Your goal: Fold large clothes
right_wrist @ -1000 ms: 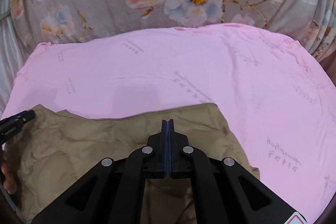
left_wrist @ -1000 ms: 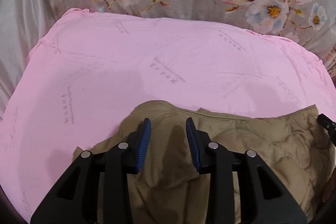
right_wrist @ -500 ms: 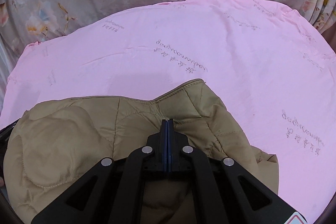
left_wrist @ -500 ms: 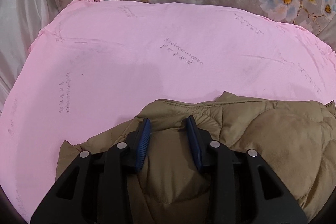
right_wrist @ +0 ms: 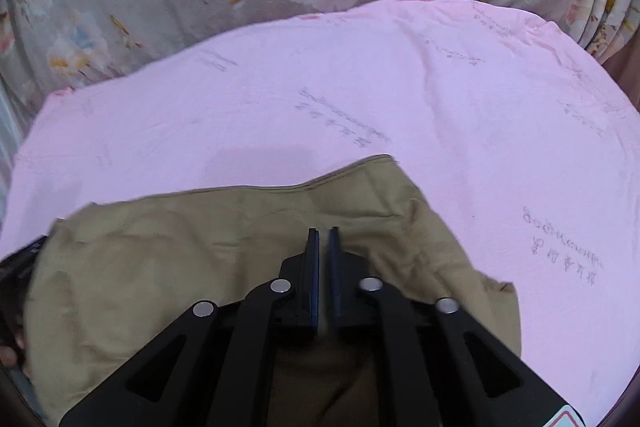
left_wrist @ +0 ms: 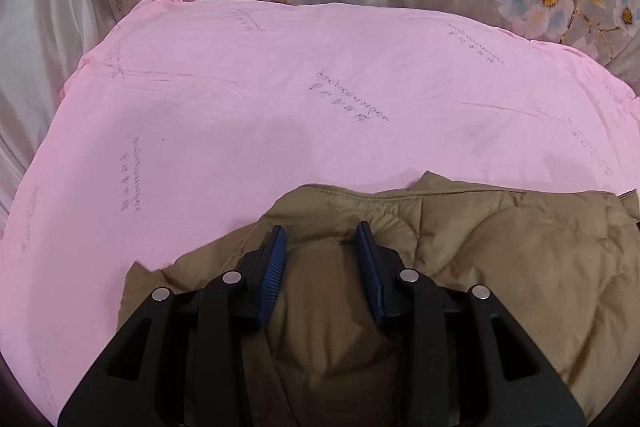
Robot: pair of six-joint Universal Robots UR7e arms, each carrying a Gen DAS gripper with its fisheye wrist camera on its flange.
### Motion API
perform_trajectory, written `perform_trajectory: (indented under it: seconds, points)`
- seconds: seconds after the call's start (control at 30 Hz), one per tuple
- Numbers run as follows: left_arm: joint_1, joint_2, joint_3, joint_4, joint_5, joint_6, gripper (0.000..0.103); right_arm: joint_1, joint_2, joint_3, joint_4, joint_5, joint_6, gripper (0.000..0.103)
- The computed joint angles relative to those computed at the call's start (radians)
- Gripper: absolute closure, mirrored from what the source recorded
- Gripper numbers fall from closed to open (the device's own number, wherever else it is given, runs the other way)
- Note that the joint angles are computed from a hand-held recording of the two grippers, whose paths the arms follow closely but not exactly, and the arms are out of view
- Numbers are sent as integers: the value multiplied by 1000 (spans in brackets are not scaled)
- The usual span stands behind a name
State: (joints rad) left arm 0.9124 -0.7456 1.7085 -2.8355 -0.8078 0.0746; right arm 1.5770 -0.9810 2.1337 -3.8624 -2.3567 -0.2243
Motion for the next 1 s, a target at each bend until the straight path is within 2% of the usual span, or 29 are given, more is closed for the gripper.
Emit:
perform_trajectory:
  seconds: [0.07,0.1,0.13,0.27,0.37,0.43,0.57,0.73,1.0]
  points:
    - [-19,-64,54,4,-62,-37,68,48,-18,34,-1,62,28,93]
    - [-38,-106,94,2,-108,-46,68,84,-8,35,-4,61,23,93]
    - [-56,-131,125,-5,-124,-50,68,120,11,31,-7,55,10,93]
    - [-114,-159,221,-14,-120,-65,68,178,83,16,40,61,22,93]
    - [-126,-132,261,-64,-71,-67,68,177,167,1,-11,18,-9,94]
    - [-129,-116,284,-124,-50,-50,67,159,200,8,-81,25,-38,96]
    - [-125,-86,298,-206,-32,-11,67,120,207,34,-144,74,-59,97]
    - [-133,-52,309,-280,9,26,67,127,284,-7,-249,26,-172,97]
    - [-137,-39,313,-302,27,34,67,102,259,20,-233,87,-129,97]
